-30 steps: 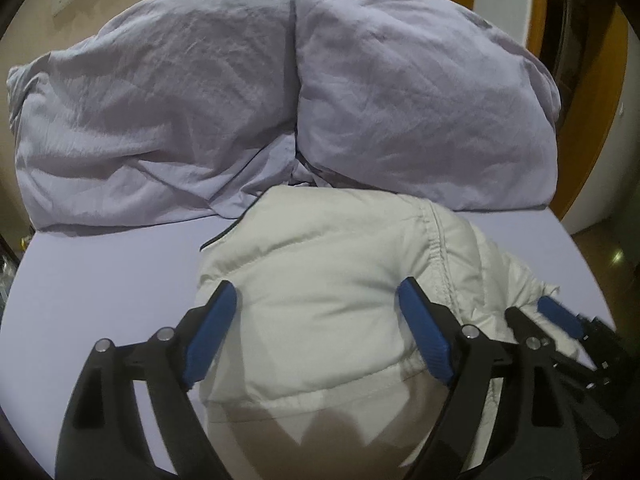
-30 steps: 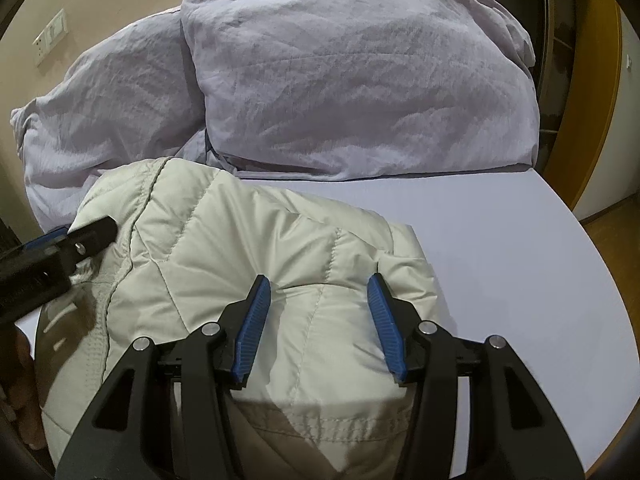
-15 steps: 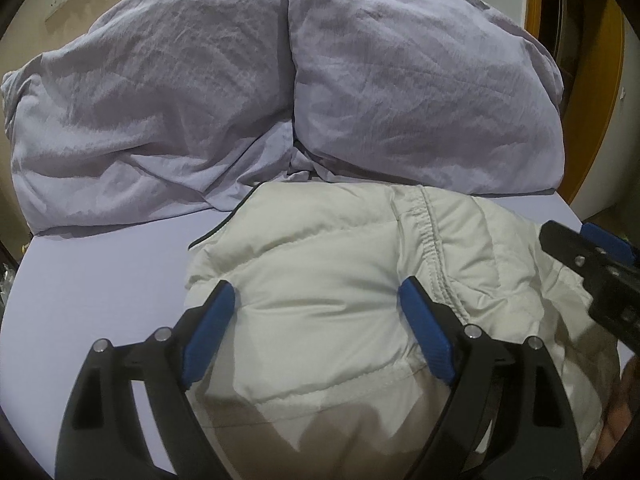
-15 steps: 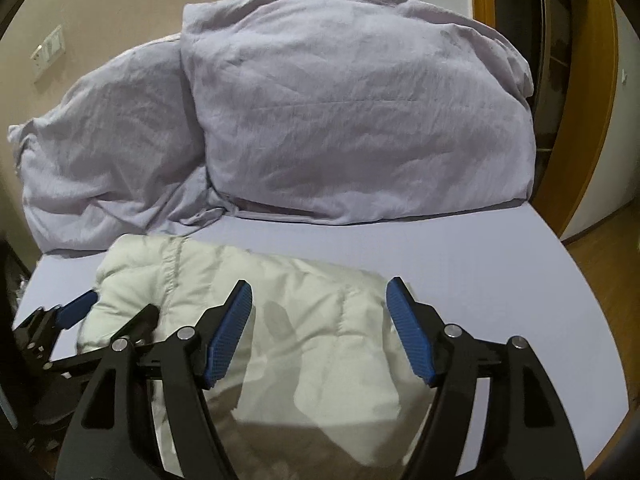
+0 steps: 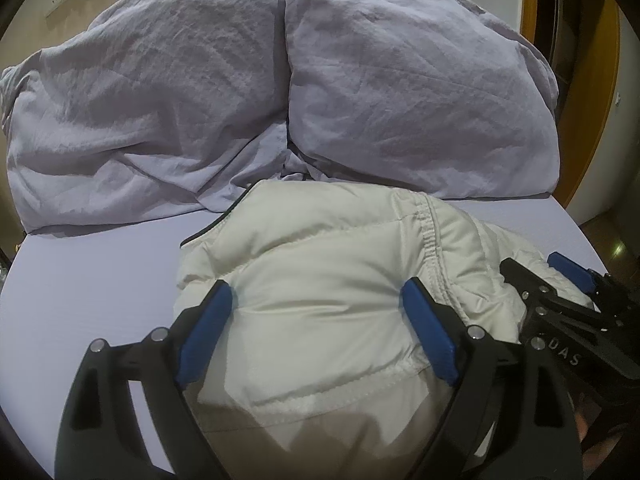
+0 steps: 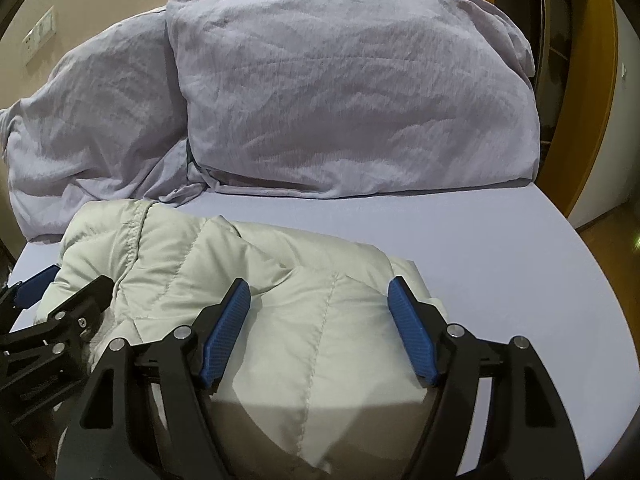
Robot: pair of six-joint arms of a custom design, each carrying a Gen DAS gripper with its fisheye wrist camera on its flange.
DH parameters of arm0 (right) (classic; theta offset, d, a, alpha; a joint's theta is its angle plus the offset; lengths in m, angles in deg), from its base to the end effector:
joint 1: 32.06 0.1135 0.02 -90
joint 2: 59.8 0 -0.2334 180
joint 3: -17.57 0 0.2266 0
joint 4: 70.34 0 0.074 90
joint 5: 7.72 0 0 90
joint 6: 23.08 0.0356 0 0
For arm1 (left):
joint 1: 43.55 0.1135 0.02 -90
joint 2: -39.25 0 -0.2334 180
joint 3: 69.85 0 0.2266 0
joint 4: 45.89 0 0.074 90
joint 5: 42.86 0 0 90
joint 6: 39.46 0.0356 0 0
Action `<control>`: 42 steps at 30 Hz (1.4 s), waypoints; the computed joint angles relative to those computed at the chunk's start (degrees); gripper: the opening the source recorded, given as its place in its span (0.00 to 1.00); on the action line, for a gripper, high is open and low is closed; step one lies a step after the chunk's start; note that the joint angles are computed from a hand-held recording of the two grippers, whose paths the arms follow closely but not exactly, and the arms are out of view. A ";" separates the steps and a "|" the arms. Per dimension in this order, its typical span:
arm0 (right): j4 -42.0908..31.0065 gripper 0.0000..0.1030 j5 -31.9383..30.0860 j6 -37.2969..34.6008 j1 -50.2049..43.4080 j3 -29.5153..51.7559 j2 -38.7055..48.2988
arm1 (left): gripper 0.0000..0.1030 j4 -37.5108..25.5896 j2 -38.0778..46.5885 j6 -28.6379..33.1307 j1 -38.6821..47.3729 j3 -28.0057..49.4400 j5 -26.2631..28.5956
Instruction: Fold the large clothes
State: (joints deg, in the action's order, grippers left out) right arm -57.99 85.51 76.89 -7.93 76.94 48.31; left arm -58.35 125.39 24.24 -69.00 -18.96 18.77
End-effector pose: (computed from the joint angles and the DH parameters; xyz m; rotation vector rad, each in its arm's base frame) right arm 0.3021 0.1331 0.1000 -0.2420 2.2046 0.2687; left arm 0.2422 -0.0965 0.1377 -0.2390 2.2706 0.1332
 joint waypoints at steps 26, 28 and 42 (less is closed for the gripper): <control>1.48 0.76 -1.29 1.73 -0.86 3.92 6.21 | 0.89 5.33 4.44 0.61 0.34 -0.08 0.12; 1.42 0.76 -1.28 1.83 -0.87 4.05 6.33 | 0.90 5.31 4.39 0.65 0.37 -0.09 0.18; 1.29 0.77 -1.73 1.46 -1.10 4.31 6.45 | 0.90 6.01 4.84 0.93 0.51 -0.15 0.29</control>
State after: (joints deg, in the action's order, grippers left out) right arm -56.70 83.78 78.35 -9.02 81.25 54.75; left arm -52.35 130.23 25.18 -68.49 -19.11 19.06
